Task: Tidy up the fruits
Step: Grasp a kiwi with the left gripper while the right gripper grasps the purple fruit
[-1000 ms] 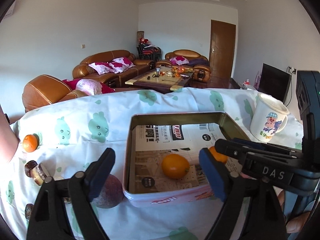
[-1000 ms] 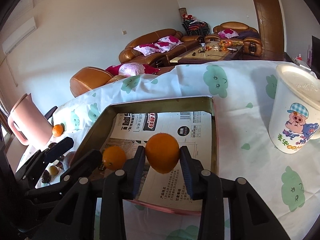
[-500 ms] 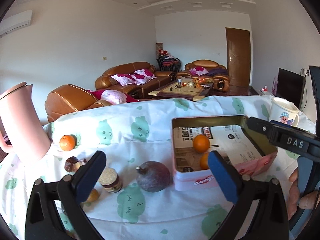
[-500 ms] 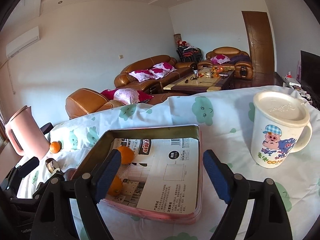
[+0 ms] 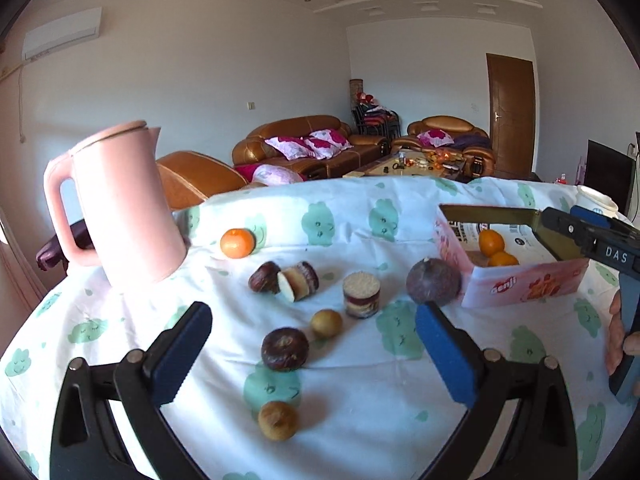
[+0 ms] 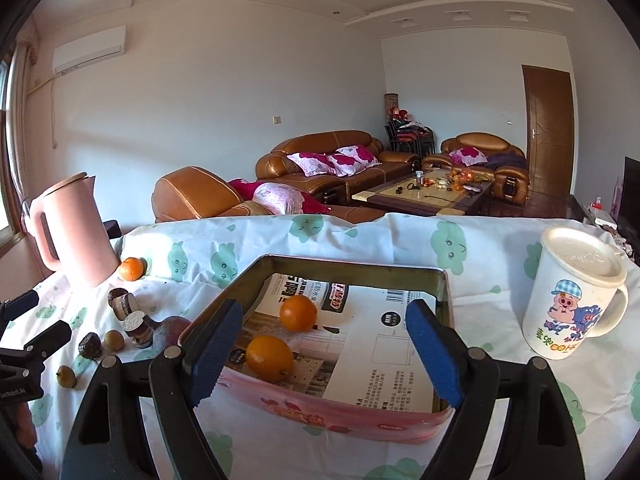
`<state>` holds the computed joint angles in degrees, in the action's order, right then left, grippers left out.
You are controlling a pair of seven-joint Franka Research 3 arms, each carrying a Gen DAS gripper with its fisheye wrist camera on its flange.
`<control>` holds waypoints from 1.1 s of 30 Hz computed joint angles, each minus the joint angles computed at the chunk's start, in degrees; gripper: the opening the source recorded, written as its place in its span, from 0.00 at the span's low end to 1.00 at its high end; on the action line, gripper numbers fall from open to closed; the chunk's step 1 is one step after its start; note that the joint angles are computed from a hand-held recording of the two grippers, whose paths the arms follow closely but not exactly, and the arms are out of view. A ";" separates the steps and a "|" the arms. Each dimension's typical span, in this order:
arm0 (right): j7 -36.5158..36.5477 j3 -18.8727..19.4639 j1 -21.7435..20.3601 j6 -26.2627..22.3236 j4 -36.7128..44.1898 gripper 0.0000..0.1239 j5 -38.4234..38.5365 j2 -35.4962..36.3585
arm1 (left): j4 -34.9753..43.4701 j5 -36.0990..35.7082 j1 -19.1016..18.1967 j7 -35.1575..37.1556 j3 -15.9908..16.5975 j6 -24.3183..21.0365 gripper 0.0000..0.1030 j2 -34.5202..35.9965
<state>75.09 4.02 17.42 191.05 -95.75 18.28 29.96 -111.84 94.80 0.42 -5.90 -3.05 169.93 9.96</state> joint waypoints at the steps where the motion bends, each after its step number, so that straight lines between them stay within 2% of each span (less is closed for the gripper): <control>1: -0.48 0.38 -0.05 0.44 -0.28 0.69 -0.55 -0.10 | -1.17 -5.07 0.64 4.66 0.10 1.03 1.00 -0.20; 4: -1.74 0.60 0.70 1.37 -1.32 0.69 -1.57 -0.60 | -3.87 -16.21 1.63 14.96 0.49 3.25 1.00 -0.48; 7: -3.25 -1.78 3.72 1.02 -1.79 0.69 -1.74 -0.94 | -5.34 -27.04 1.57 25.68 0.29 1.71 1.00 -0.32; 9: -4.36 -3.01 5.57 0.92 -2.01 0.69 -1.86 -1.06 | -5.97 -34.77 1.80 32.47 -0.06 1.06 0.94 0.11; 15: -8.20 -16.80 19.87 -0.82 -0.63 0.69 -0.05 0.63 | -7.66 -60.48 5.10 52.83 -4.08 -0.89 0.75 1.16; 17: -8.90 -18.58 21.84 -2.52 0.48 0.69 -0.32 1.26 | -8.17 -64.99 5.30 57.04 -4.57 -1.09 0.73 1.17; 19: -9.21 -18.04 21.64 -4.39 1.98 0.68 -1.75 1.84 | -8.61 -67.48 4.73 59.75 -4.24 -1.07 0.73 1.01; 21: -10.02 -14.54 18.78 -7.83 4.60 0.68 -4.10 2.55 | -9.26 -71.42 4.83 63.18 -4.43 -0.62 0.72 0.82; 22: -10.17 -14.07 18.29 -9.99 6.30 0.68 -5.50 3.22 | -9.56 -74.02 5.12 65.09 -4.78 -0.46 0.70 0.78; 25: -11.05 -14.11 17.86 -18.14 13.17 0.68 -10.64 6.25 | -10.87 -78.79 5.23 68.91 -4.64 1.31 0.66 0.18; 27: -11.41 -14.05 17.60 -24.11 18.11 0.68 -13.88 8.48 | -11.30 -80.63 4.95 69.72 -4.13 2.07 0.59 -0.01; 30: -10.88 -14.07 17.31 -31.87 25.24 0.68 -18.23 12.11 | -12.52 -86.86 6.93 74.98 -6.21 3.64 0.47 -0.47; 32: -10.26 -14.68 17.50 -35.18 28.94 0.68 -21.58 14.41 | -12.86 -90.40 7.91 78.54 -7.39 3.96 0.43 -0.63; 33: -9.95 -15.07 17.69 -36.54 30.70 0.68 -23.36 15.60 | -13.02 -92.59 8.58 80.63 -8.22 4.17 0.39 -0.67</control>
